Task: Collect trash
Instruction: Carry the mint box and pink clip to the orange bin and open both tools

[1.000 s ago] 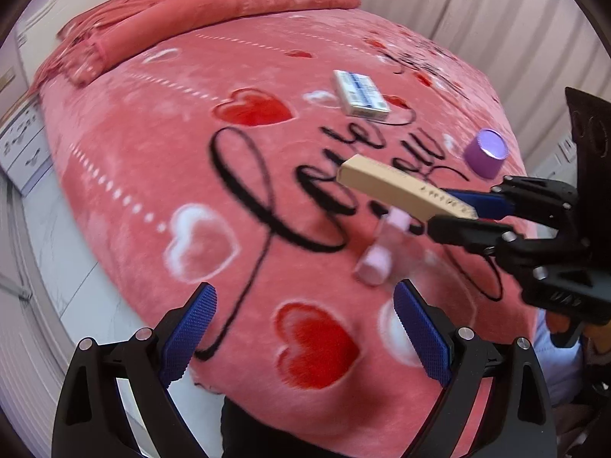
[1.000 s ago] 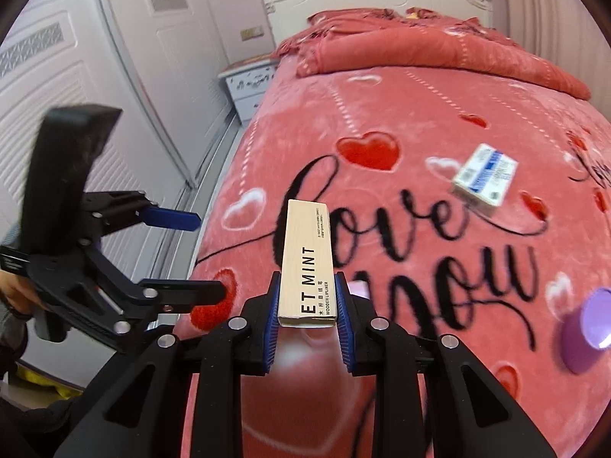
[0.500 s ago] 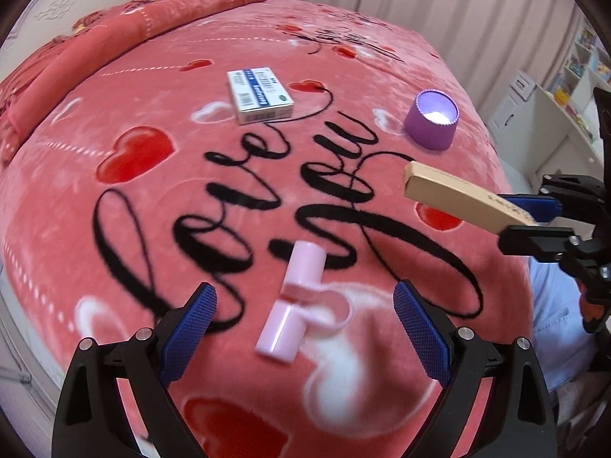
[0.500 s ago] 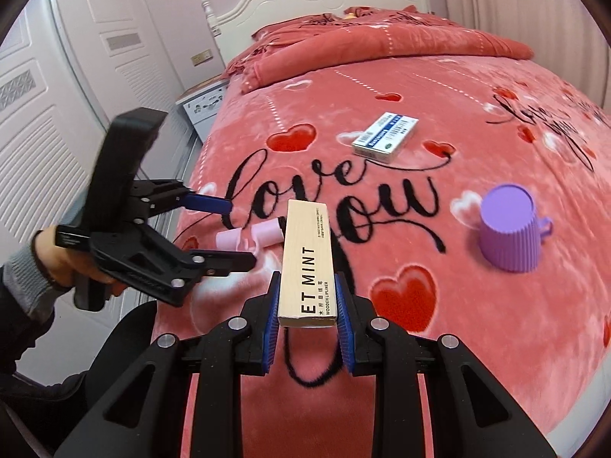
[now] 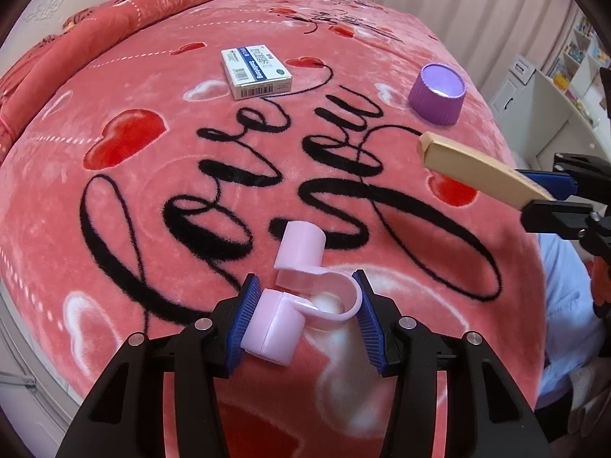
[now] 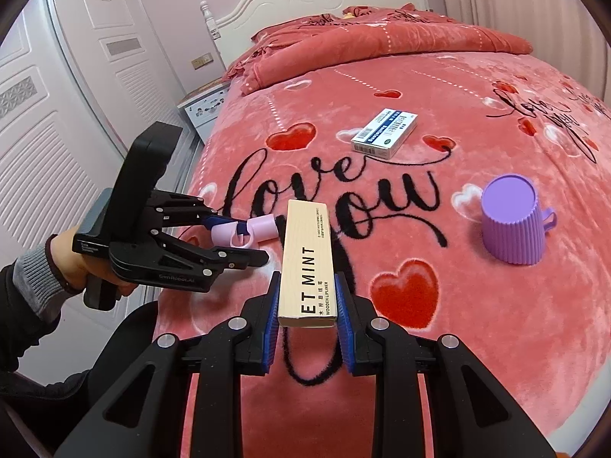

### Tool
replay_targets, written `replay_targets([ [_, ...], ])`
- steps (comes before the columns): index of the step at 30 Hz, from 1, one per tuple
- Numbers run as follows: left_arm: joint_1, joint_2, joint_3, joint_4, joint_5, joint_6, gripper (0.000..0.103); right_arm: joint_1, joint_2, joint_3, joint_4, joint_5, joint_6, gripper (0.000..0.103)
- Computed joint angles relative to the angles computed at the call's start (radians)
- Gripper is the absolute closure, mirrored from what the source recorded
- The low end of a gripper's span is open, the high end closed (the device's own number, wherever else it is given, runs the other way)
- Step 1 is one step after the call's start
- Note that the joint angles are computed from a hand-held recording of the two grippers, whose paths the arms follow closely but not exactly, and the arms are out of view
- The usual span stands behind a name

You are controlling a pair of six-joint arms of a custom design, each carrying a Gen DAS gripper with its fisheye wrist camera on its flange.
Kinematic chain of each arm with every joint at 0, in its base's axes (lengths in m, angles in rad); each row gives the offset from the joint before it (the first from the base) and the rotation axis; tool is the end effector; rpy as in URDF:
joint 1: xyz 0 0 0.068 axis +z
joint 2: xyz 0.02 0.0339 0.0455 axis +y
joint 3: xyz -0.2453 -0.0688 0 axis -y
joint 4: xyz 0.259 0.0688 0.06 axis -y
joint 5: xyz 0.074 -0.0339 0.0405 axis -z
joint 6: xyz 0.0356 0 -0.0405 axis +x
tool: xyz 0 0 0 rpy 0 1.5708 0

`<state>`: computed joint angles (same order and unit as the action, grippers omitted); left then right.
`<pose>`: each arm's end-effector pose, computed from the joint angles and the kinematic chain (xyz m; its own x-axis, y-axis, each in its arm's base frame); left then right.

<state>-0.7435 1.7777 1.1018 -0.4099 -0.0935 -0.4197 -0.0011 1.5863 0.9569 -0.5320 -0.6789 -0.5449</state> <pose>0.2680 -0.2419 0.1415 -0.8563 0.2362 -0.4594 0.3208 0.9402 -0.1145 0.3090 0.0220 0.1615 -0.6554 -0.4027 -0.6390 -0.6885 0.6663 0.2863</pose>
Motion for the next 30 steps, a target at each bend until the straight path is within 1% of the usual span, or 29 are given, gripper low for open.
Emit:
replay_targets([
  [7, -0.061, -0.07, 0.017, -0.076, -0.063, -0.035, 0.052, -0.031, -0.086, -0.026, -0.052, -0.043, -0.04, 0.076],
  [11, -0.127, -0.097, 0.059, -0.141, -0.112, -0.057, 0.052, -0.067, -0.151, -0.047, -0.107, -0.076, -0.082, 0.076],
  [17, -0.215, -0.1, 0.135, -0.214, -0.17, -0.089, 0.052, -0.191, -0.254, -0.074, -0.258, -0.145, -0.22, 0.076],
  [20, -0.26, -0.065, 0.207, -0.256, -0.195, -0.096, 0.052, -0.268, -0.275, -0.072, -0.333, -0.174, -0.302, 0.076],
  [24, -0.304, 0.018, 0.334, -0.293, -0.206, -0.085, 0.052, -0.418, -0.268, -0.046, -0.463, -0.209, -0.455, 0.076],
  [26, -0.323, 0.078, 0.418, -0.312, -0.206, -0.067, 0.052, -0.503, -0.246, -0.022, -0.524, -0.222, -0.535, 0.076],
  [29, -0.348, 0.192, 0.573, -0.342, -0.192, -0.032, 0.052, -0.66, -0.179, 0.037, -0.617, -0.235, -0.662, 0.076],
  [30, -0.357, 0.241, 0.643, -0.359, -0.188, -0.018, 0.052, -0.71, -0.153, 0.058, -0.644, -0.237, -0.699, 0.076],
])
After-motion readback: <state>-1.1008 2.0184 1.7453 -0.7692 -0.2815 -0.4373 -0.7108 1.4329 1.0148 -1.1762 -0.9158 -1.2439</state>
